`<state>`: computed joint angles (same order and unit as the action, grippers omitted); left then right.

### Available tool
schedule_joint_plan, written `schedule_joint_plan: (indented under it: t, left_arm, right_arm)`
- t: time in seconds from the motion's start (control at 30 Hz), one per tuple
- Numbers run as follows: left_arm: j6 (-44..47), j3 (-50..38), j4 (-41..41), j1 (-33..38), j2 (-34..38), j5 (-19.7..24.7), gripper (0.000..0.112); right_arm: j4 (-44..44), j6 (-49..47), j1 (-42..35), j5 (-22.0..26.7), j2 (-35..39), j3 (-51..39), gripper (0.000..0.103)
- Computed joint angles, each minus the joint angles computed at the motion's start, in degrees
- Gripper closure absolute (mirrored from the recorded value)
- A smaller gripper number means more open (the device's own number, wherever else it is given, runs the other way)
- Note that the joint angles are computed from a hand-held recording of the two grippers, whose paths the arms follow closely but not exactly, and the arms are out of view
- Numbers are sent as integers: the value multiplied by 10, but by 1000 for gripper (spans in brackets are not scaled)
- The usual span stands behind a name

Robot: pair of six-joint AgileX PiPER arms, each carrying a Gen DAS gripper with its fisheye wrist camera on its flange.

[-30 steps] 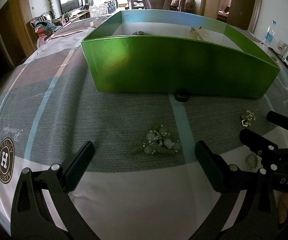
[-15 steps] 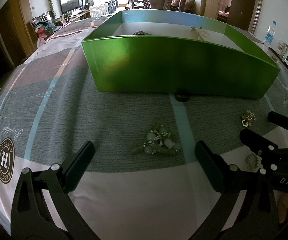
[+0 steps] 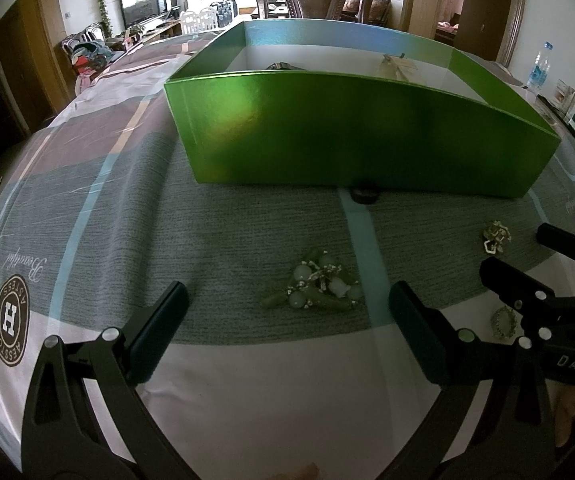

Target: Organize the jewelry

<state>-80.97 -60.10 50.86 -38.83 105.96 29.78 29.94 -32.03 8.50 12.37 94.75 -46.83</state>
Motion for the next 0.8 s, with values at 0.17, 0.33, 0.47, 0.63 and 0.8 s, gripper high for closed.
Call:
schedule_joint_plan:
  t: [0.17,0.33,0.47,0.63,0.8]
  left_arm:
    - [0,0,0,0,0,0,13]
    - [0,0,0,0,0,0,13]
    - [0,0,0,0,0,0,13]
    - [0,0,-1,-1,-1,0,13]
    - [-1,1,1,0,0,-2,13]
  right_arm:
    - [1,-1,0,0,0,0,7]
    - [-6,7,1,-2,0,0,7]
    - [-12,14,1,-3,1,0,7]
    - [-17,20,1,-4,1,1,7]
    - [-40,41,2,-4,3,-2,7]
